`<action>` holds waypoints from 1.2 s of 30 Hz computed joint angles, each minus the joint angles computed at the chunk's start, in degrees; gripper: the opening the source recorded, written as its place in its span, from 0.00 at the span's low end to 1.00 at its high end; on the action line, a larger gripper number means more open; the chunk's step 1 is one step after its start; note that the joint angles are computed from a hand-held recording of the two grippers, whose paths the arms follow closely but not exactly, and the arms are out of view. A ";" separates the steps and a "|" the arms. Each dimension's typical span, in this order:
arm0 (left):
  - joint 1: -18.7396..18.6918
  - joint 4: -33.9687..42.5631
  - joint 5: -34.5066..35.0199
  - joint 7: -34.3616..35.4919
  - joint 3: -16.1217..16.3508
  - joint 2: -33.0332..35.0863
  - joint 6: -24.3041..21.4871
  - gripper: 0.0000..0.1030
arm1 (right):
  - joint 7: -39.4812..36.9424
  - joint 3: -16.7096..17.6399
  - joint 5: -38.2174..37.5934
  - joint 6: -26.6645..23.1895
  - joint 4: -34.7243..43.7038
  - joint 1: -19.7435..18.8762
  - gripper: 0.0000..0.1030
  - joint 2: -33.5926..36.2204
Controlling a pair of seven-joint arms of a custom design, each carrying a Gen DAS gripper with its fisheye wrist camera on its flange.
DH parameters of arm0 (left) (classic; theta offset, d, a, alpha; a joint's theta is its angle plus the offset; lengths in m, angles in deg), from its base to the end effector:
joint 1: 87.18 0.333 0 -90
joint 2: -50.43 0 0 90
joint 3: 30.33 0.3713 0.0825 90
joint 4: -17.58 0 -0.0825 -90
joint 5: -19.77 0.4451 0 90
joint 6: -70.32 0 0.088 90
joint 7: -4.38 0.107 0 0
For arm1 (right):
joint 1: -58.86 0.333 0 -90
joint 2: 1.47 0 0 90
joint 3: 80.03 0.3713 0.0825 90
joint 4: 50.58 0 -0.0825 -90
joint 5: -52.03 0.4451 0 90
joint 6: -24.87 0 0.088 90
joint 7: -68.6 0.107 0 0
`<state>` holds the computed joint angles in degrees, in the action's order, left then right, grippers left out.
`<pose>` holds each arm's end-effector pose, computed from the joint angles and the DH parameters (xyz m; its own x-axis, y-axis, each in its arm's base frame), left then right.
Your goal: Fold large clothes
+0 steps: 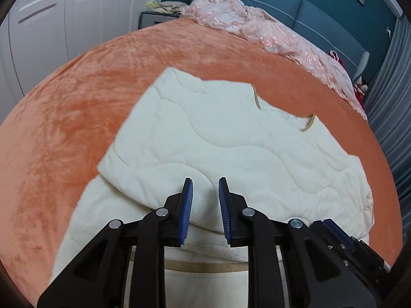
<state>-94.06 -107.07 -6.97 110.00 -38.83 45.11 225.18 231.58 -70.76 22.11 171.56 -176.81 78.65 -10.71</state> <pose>0.5901 -0.1487 0.5247 -0.2515 -0.9399 0.2307 -0.8076 0.0725 -0.5852 0.5057 0.2940 0.5317 -0.3084 -0.9230 -0.2303 -0.7351 0.3849 -0.5581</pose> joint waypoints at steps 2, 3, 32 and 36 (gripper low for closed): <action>-0.23 -1.26 1.18 -0.32 -0.52 0.57 1.62 0.19 | -0.10 0.11 -0.27 -0.09 -0.74 0.11 0.21 0.79; -0.38 -2.19 1.54 -0.07 -0.68 0.58 2.97 0.19 | 0.41 0.22 -1.11 0.25 -1.21 0.06 0.19 0.86; 0.82 -10.32 21.42 -12.14 -3.48 1.12 20.91 0.19 | 13.14 1.09 -17.64 1.57 -3.91 0.21 0.18 0.69; -1.50 -8.76 15.04 -7.02 -1.41 0.62 16.96 0.20 | 10.64 -0.06 -13.46 4.53 -4.81 0.16 0.19 -0.71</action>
